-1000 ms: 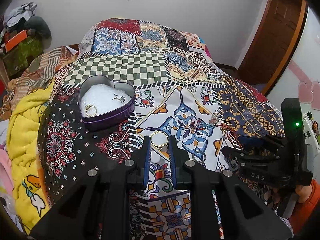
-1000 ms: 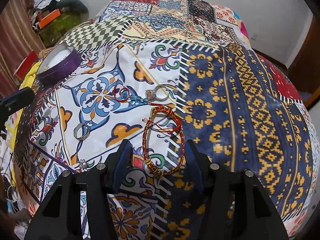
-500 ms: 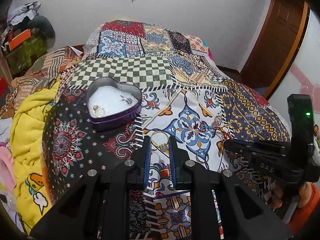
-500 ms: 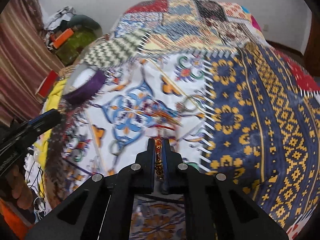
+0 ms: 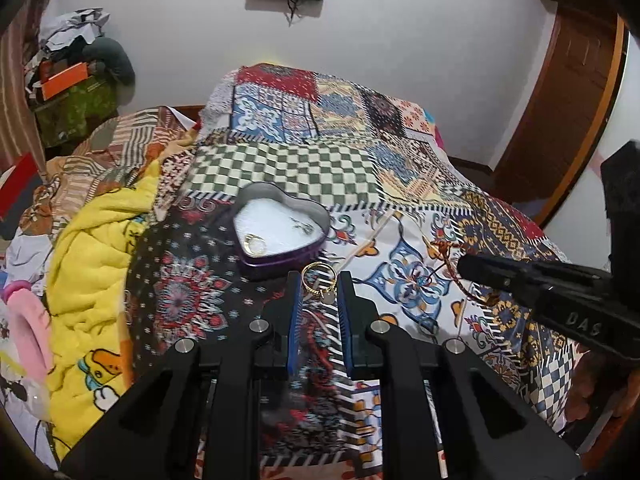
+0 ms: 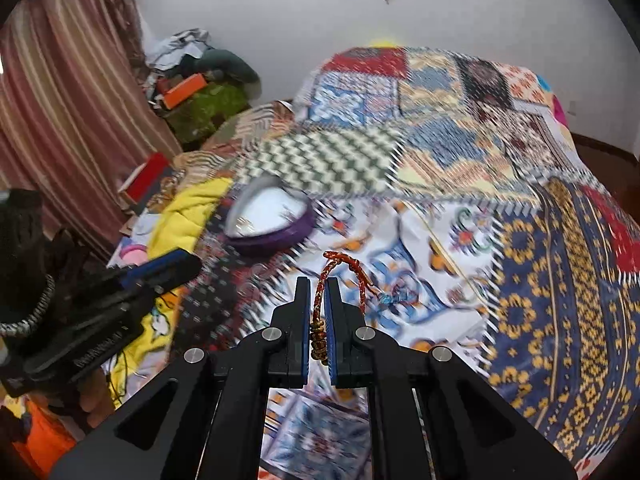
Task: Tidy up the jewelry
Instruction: 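Carry the gold ring with the left gripper while the right gripper carries the bracelet to the heart tin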
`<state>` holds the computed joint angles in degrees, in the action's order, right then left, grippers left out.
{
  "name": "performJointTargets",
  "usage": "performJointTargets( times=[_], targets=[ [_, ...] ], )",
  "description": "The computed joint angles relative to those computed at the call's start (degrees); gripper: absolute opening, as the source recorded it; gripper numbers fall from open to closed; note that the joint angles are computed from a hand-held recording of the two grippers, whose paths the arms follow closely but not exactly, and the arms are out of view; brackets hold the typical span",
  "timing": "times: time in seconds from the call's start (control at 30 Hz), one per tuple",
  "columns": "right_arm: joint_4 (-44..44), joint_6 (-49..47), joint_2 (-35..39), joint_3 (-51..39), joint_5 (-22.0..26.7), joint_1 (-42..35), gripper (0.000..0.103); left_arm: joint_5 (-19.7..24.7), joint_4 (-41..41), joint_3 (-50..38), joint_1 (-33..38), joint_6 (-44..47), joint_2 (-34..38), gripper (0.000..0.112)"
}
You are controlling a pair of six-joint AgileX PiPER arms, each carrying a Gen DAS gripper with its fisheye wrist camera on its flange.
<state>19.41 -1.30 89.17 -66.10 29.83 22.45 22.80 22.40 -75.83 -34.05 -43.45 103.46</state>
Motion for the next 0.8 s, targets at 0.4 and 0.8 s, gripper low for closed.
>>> performJointTargets(
  times=[0.4, 0.8],
  targets=[
    [-0.7, 0.1, 4.9, -11.2, -0.7, 4.3, 0.006, -2.0, 1.6, 0.0, 4.3, 0.6, -1.9, 0.016],
    [4.1, -4.8, 15.2, -23.1, 1.7, 4.0, 0.006, -1.9, -5.6, -7.0, 7.5, 9.7, 4.7, 0.016]
  ],
)
